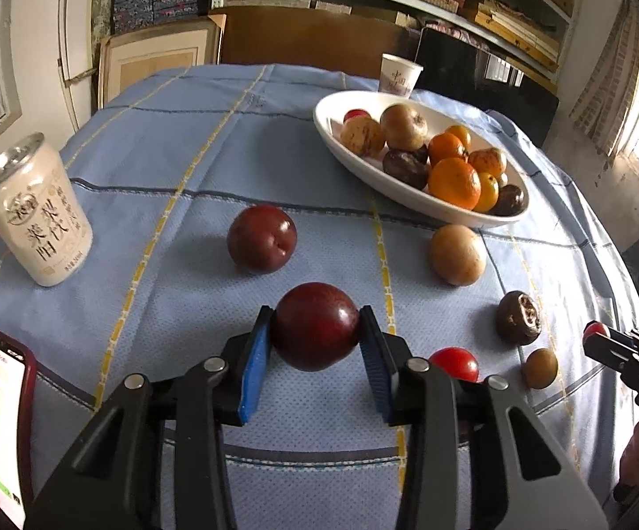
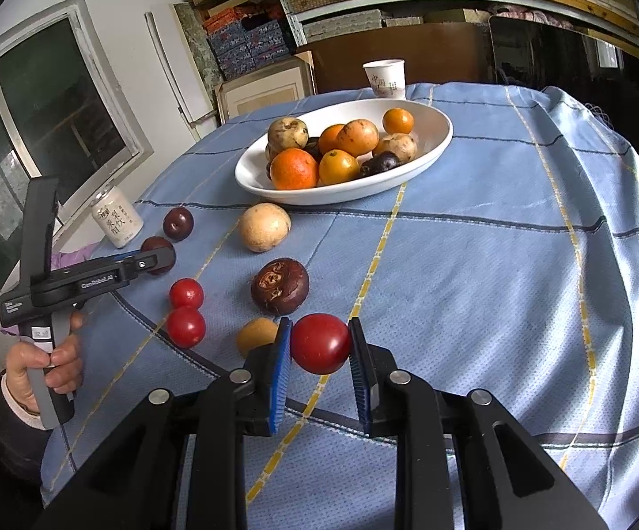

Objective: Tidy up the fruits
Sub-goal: 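Grasp a dark red plum with the left tool while the right tool holds the tomato, then carry the plum and tomato over the white plate and open both tools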

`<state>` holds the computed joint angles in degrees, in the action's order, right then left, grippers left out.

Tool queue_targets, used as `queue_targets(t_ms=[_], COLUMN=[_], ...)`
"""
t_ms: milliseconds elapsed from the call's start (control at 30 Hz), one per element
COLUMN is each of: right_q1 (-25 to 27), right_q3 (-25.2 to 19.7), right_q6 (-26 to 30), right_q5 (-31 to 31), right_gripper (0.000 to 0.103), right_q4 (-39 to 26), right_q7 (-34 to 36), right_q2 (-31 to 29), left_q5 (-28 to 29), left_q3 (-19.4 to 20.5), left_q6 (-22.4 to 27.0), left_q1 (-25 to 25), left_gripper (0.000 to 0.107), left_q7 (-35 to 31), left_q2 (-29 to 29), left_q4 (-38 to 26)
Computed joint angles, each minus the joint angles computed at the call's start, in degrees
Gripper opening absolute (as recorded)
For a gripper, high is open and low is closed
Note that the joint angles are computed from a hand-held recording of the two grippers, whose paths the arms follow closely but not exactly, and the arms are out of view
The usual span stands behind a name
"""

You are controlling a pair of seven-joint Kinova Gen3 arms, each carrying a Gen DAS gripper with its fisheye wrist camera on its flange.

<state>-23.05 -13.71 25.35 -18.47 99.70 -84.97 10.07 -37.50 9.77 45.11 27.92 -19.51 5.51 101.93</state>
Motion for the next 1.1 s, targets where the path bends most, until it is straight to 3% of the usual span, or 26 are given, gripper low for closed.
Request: queue_targets(t_ms=[133,267,400,567,667,933,1100], right_q1=[-0.6,2.1,-0.3,0.7,0.5,-0.9,-0.2], right_q3=[0.3,-1.3,0.8,1.3,2.3,5.6,5.1], right_q6=[-2.1,-1.2,-0.5,-0.4,-1.1,0.1,3.3], right_q5=[1.3,-3.0,1.2,1.0,1.8,6.0,7.4], right_gripper=[0.026,0.026,0.025,0.025,0.025,0.025,0.025], right_q4=[0.7,-0.2,-3.4,-9.6,-13.6,-27.5,-34.4], right_q7=[-0.5,3.1,0.7,0.4,-2.7,-14.1,-15.8], right_q2=[-0.4,-0.3,-0.7,1.4,4.1,16.2,21.8], left_q5=[-1.2,-1.7,-2.6,-0.6,2.2,13.1,18.6], left_q3=[0.5,1.5,2.3,1.9,-0.7,-1.6,-3.6], left_q6=[0.0,0.3,2.2,2.7,4.9,7.6,14.5], left_q1=[0.5,0.3,0.2,-0.6,0.6,-4.7,-5.2], left_gripper=[0.039,0.039,0.039,0.039,0.039,0.038,0.038], left_q7=[1.1,0.4,-3.3,-11.2,-18.1,-33.3,-38.8], left_q2=[-1.1,-2.4,-2.1,-0.2,3.8,19.5,29.0], left_q4=[0.3,-0.5,-4.5,-12.2,-20.2,-41.4,-54.7])
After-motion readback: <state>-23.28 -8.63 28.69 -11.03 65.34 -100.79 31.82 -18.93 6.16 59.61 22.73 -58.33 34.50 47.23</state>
